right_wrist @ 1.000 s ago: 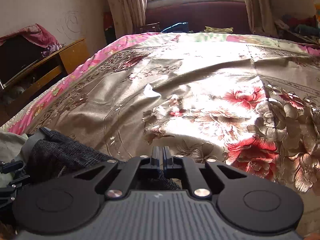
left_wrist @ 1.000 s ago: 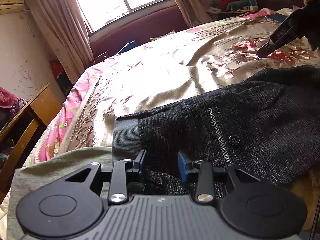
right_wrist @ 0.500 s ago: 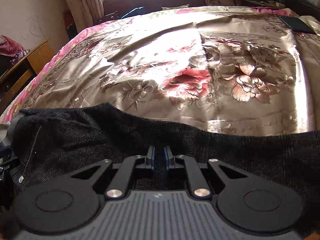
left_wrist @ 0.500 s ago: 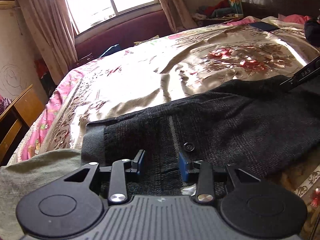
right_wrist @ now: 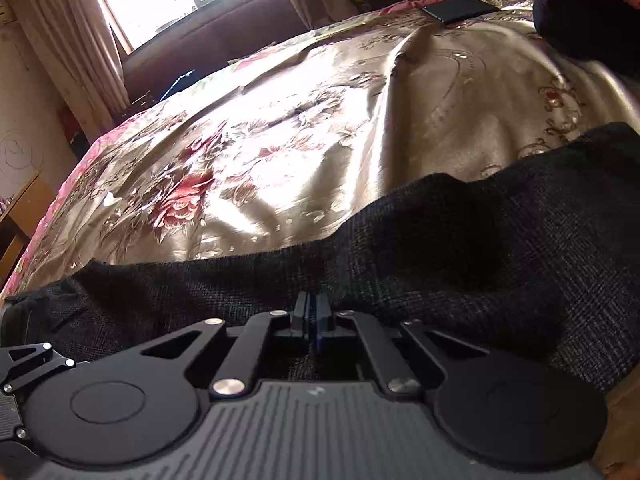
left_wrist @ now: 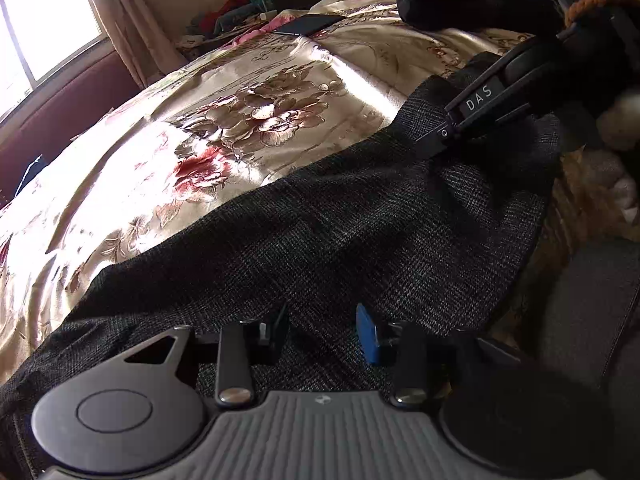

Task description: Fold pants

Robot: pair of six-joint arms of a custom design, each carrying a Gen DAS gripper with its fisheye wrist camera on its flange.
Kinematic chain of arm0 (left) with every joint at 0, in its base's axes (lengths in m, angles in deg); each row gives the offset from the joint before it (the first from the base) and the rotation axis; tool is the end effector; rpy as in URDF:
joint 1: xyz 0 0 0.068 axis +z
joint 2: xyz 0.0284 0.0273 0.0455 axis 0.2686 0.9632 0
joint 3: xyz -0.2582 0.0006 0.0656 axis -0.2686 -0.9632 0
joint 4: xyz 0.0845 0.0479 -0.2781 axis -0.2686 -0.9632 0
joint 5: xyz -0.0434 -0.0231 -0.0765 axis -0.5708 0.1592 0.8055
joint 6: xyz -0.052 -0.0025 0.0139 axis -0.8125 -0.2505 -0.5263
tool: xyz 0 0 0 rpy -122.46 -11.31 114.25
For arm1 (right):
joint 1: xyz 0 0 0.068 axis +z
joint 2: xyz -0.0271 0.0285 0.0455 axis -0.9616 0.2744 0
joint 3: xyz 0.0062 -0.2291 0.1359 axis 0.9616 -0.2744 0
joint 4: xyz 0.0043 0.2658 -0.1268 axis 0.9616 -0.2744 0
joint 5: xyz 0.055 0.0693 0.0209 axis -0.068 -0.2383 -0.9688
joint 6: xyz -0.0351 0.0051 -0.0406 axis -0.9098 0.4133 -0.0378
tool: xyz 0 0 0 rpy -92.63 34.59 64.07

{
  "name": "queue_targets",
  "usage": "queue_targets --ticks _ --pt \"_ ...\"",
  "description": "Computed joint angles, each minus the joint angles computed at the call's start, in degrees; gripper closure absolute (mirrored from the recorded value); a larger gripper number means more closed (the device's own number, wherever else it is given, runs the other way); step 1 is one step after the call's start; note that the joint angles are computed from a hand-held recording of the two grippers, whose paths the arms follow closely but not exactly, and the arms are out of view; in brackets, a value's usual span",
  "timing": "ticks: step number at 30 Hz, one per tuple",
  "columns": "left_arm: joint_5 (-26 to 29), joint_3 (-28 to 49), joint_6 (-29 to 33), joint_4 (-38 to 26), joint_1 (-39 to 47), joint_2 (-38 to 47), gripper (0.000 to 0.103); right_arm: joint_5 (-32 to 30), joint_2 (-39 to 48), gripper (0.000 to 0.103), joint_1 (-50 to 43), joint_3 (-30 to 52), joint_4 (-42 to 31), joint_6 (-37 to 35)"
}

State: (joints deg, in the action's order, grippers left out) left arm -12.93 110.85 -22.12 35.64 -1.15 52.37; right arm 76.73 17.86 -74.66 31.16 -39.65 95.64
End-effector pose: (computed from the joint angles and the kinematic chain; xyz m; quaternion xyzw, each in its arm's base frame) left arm 0.2496 -0.0843 0.1812 0.4513 0.8153 -0.0592 0.3579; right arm 0.2157 0.0005 0.1742 0.1935 0.8875 0.1267 0.3986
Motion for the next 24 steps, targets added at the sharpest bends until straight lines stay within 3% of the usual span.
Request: queue_targets --ticks 2,5,6,8,11,15,17,20,24 --pt "0.51 1.87 -1.58 -1.47 -1.59 0.81 0.053 0.05 -3.09 0.103 -3.79 -1.45 -1.23 -3.30" --pt "-2.30 2.77 -2.83 -0.04 -5.39 2.15 0.053 -4.62 -6.67 0.103 -13.69 -3.54 -2.97 -4.65" --pt "-3.36 2.81 -3.21 0.95 -6.92 2.52 0.053 -8.11 -8.59 0.103 -18.74 -4.29 -3.98 -5.25" --pt "-5.14 3.76 -4.48 1.88 -9.52 4.11 0.053 -12.17 -12.74 0.087 -28.45 -5.34 -7.62 -5.40" --pt "-6.39 5.53 -6.89 2.93 -12.11 6.62 0.053 -22.66 -17.64 0.090 -45.92 -6.91 -12.04 -9.09" --pt "-7.51 8.46 -8.50 3.89 -15.39 10.13 0.053 -27.59 -15.57 0.085 -61.70 -6.45 -13.11 -14.93" --pt "-8.28 8.95 -8.21 4.30 -16.97 10.83 0.053 -27.49 -12.16 0.079 -64.65 -5.83 -12.13 -15.78" --pt "-7.50 10.62 -9.49 3.15 -18.78 12.66 0.051 -32.78 -7.37 0.078 -68.16 -6.02 -9.36 -15.46" --pt "-10.97 9.53 -8.50 5.46 -21.40 12.63 0.051 -35.81 -8.15 0.073 -69.96 -6.83 -8.74 -14.08"
